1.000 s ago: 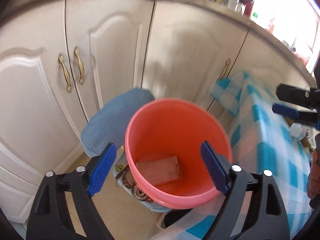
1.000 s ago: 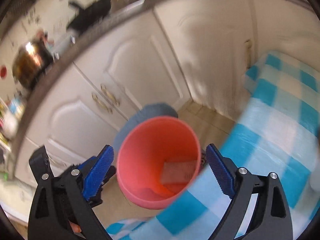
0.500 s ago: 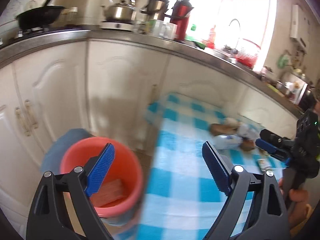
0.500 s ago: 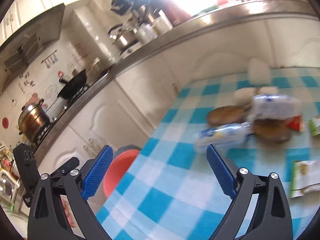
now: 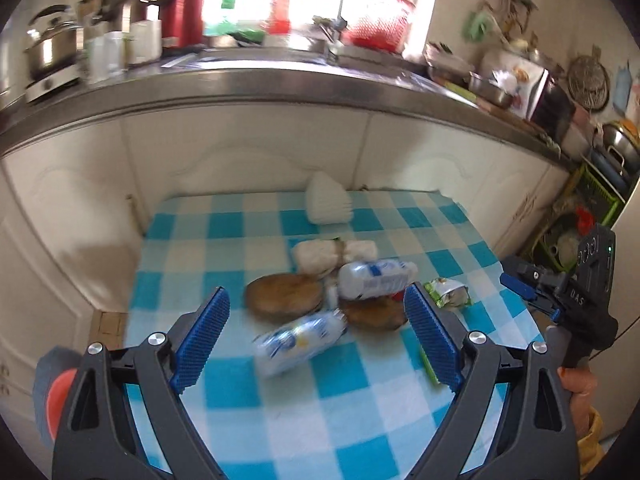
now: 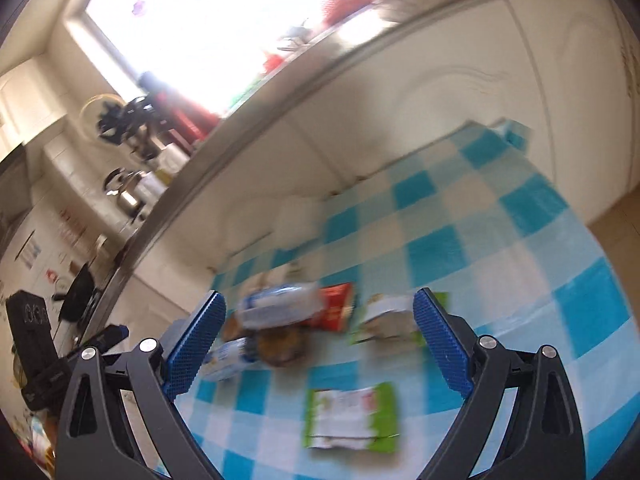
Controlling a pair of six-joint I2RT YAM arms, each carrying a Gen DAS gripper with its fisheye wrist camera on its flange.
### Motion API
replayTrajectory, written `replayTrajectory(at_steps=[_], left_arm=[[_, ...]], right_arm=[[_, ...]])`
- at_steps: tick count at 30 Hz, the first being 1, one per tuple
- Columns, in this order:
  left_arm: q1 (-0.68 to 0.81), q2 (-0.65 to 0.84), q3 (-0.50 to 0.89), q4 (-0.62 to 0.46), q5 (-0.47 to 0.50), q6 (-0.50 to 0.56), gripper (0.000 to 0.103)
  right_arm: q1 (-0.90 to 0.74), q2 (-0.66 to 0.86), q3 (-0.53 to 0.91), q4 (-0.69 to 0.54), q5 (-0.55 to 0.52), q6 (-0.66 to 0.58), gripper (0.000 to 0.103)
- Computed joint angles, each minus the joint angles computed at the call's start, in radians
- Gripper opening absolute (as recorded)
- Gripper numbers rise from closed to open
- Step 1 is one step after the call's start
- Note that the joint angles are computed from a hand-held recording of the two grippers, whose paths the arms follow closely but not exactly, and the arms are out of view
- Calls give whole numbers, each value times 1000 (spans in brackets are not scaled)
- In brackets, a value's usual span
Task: Collect trash
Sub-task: 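Return the left gripper to the table and grasp the white foam net, then lift the foam net with the left gripper while the right gripper grasps the green snack wrapper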
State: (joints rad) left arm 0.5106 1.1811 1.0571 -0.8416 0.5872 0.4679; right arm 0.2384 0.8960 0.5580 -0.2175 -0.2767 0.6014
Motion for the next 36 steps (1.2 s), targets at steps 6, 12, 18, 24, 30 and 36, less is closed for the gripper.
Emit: replayTrajectory(at_steps=[6, 12, 18, 24, 30, 36], left_arm=[[-339, 269, 150, 133, -243, -200, 90], [-504, 552, 351, 167, -425, -252, 90], [-565, 766, 553, 143, -550, -275, 90], [-590, 915, 706, 87, -652, -284, 90], [-597, 1001, 798, 29, -709, -302, 67], [-586, 967, 748, 61, -689, -305, 57]], right_arm=[[-214, 181, 37, -41, -151, -138, 94], [-103, 281, 66, -19, -113, -215, 94], [-6, 308, 93, -56, 0, -241, 94], [37, 317, 102, -62, 61, -252, 94], [47, 338, 104, -58, 88, -262, 94], [63, 358, 109, -56, 123, -269, 79]])
